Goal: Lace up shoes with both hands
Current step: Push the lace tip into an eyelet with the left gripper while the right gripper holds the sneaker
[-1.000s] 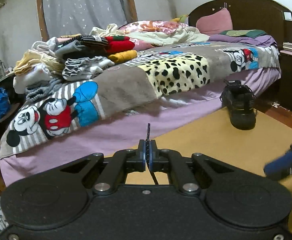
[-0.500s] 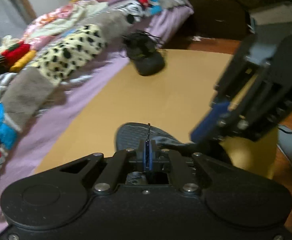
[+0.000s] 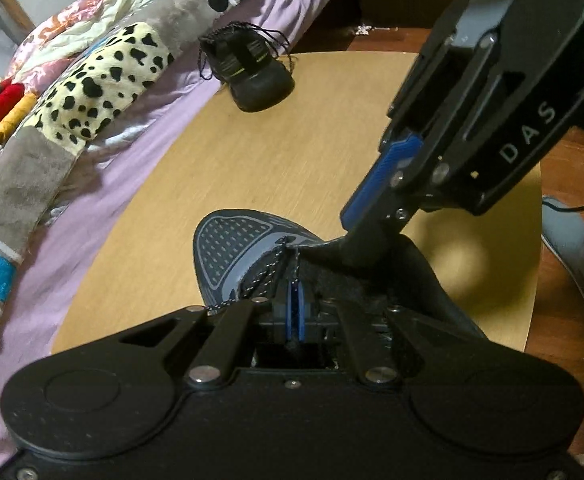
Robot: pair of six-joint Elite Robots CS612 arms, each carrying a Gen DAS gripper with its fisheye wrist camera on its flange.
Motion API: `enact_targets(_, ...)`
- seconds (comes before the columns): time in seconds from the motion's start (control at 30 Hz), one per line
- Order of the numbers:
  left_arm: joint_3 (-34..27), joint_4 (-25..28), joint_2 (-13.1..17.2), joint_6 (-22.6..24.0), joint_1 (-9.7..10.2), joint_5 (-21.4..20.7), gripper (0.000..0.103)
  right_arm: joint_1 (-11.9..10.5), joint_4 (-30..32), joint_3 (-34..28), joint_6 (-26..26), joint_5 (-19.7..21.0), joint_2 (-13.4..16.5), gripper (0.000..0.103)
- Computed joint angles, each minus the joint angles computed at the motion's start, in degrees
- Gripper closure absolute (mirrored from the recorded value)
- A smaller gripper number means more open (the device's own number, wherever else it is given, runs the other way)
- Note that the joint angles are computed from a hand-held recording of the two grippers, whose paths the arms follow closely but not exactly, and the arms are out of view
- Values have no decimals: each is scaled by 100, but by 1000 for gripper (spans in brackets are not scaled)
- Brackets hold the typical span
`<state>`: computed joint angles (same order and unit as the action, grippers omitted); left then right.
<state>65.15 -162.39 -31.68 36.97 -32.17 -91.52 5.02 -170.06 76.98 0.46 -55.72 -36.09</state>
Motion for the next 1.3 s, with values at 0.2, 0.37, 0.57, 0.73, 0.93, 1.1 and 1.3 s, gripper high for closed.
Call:
enact_targets(0.2, -24, 31, 39, 252, -48, 200, 101, -12, 33, -10, -3, 32, 4, 83)
enact_targets(0.37, -71, 35, 74, 240, -61, 278, 101, -20, 49, -14, 5, 56, 8, 83)
enact_targets(0.57, -108, 146, 80, 265, -65, 324, 102, -22, 47, -14, 13, 62, 12, 83)
enact_targets(0.73, -170, 352, 94, 294, -122, 634, 102, -27, 53, -20, 25, 74, 19, 82)
enact_targets(0.93, -191, 366, 104, 260, -160, 744, 102, -29, 37, -23, 13, 76, 35, 82)
enact_targets(1.1, -173, 319, 93, 268, -151, 680, 102, -25, 37, -26, 19, 84, 37, 82)
enact_targets(1.3, -142, 261, 85, 230, -148, 639, 102, -28, 67, -58, 16, 93, 51, 82)
